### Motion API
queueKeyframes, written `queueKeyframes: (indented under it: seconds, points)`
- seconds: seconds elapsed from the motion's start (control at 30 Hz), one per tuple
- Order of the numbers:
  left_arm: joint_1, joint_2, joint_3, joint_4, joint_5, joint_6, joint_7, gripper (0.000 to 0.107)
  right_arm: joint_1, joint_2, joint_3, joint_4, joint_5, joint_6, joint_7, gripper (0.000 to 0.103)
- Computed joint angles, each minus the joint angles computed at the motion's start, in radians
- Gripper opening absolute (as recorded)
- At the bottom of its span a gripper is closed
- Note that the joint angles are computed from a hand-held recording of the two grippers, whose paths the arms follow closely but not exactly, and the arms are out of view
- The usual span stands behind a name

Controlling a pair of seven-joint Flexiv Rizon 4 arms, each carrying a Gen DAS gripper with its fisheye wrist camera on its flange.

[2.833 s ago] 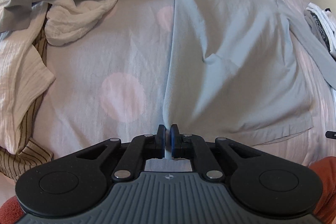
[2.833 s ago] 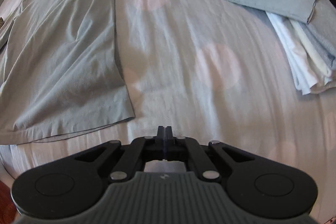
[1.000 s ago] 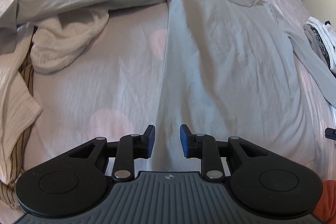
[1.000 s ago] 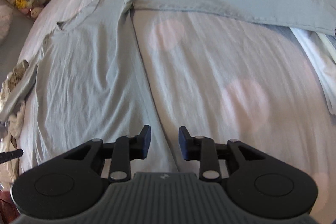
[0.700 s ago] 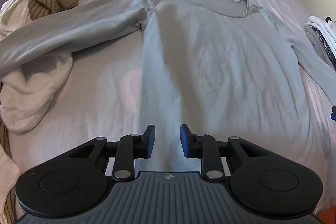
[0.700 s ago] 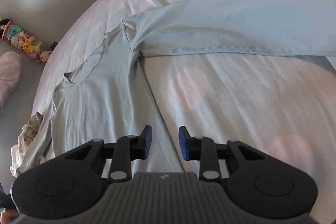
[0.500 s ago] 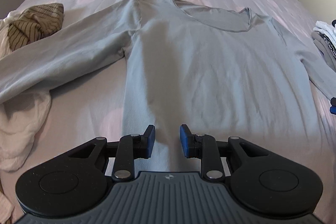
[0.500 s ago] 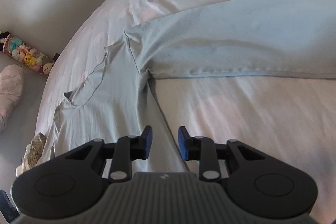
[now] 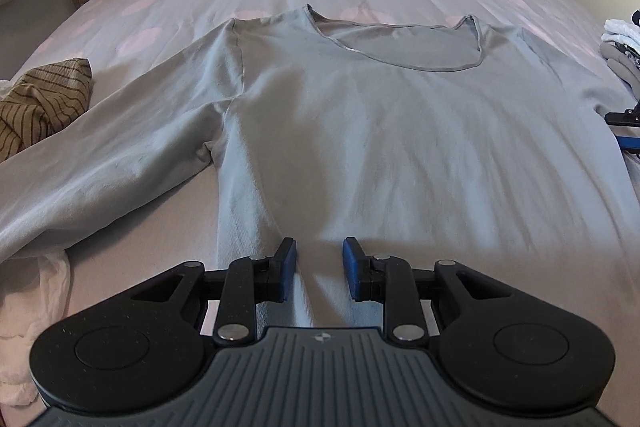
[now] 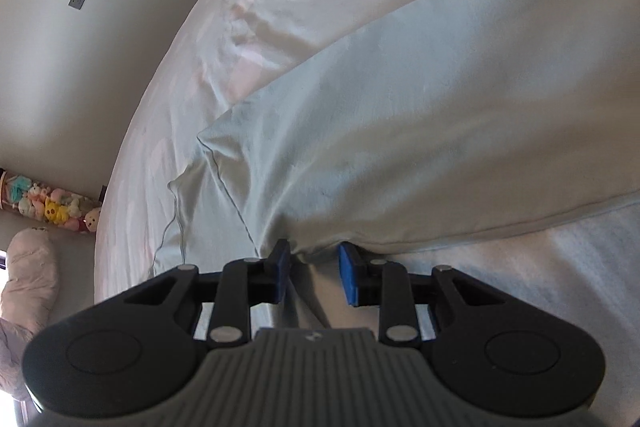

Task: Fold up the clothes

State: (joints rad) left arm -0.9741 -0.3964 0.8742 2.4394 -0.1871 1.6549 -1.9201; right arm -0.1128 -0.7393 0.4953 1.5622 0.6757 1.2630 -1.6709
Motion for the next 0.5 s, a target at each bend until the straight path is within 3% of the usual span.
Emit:
queueKeyframes:
  seconds: [0.2, 0.23, 0.27, 0.5]
  points:
    - [0.008, 0.002, -0.003, -0.001, 0.011, 0.001, 0.007, 0.024, 0.017, -0.017, 0.0, -0.013, 0.037, 0.036, 0.06, 0.031]
    - [0.007, 0.002, -0.002, -0.002, 0.012, -0.001, 0.007, 0.024, 0.032, -0.013, -0.013, -0.006, 0.027, 0.054, 0.072, 0.025]
    - [0.007, 0.002, -0.001, -0.003, 0.014, -0.002, 0.006, 0.024, 0.048, -0.008, -0.027, 0.004, 0.012, 0.075, 0.086, 0.004]
    - [0.05, 0.018, -0.033, 0.002, 0.029, 0.008, 0.006, 0.024, 0.1, 0.028, -0.073, 0.084, -0.152, 0.245, 0.078, 0.004]
